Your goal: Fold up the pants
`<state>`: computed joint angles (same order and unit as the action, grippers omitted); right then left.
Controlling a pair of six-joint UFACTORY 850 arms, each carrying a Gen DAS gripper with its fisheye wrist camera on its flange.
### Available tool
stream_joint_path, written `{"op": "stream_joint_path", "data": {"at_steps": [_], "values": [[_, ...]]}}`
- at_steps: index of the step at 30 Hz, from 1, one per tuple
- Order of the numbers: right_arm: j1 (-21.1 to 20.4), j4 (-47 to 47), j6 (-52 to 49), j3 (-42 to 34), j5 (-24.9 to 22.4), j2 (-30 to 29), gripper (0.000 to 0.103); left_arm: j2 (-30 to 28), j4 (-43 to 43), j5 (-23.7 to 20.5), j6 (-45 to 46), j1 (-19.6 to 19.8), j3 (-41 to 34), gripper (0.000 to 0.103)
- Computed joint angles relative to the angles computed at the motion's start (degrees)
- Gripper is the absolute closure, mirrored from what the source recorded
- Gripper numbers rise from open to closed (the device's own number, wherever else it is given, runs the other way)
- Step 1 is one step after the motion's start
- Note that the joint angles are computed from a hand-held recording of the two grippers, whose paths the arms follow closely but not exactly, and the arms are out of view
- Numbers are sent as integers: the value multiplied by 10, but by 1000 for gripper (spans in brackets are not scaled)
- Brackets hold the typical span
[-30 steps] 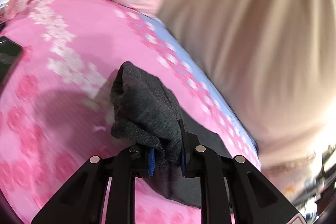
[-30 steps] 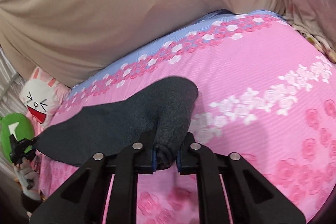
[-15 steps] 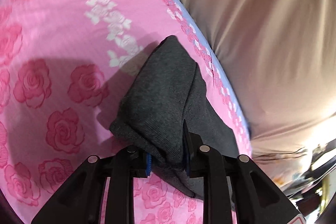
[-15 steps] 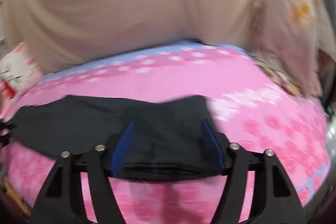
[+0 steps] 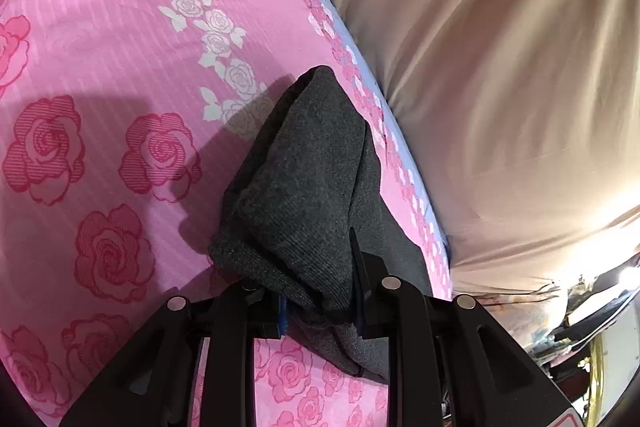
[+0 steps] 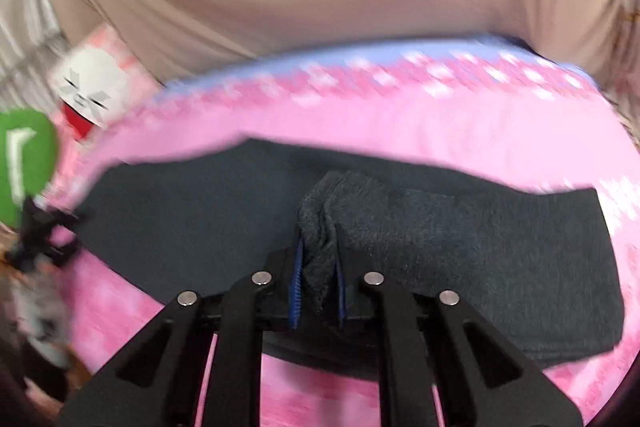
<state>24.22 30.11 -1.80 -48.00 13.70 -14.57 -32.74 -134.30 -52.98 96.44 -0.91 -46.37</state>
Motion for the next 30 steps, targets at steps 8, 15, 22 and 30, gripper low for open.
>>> {"op": "stream_joint_path", "data": {"at_steps": [8,15,22,30], "values": [[11,-160,151,-13,4,-54,56,-1,4,10,-3,-1,-6,82],[-9,125,-62,107,81,66,39,105,-166,171,205,-87,-2,87],[-61,73,42,204,120,145,39,170,-222,294,408,-263,-97,80],[-125,-200,307,255,128,177,38,53,-13,303,232,-355,-177,5]]}}
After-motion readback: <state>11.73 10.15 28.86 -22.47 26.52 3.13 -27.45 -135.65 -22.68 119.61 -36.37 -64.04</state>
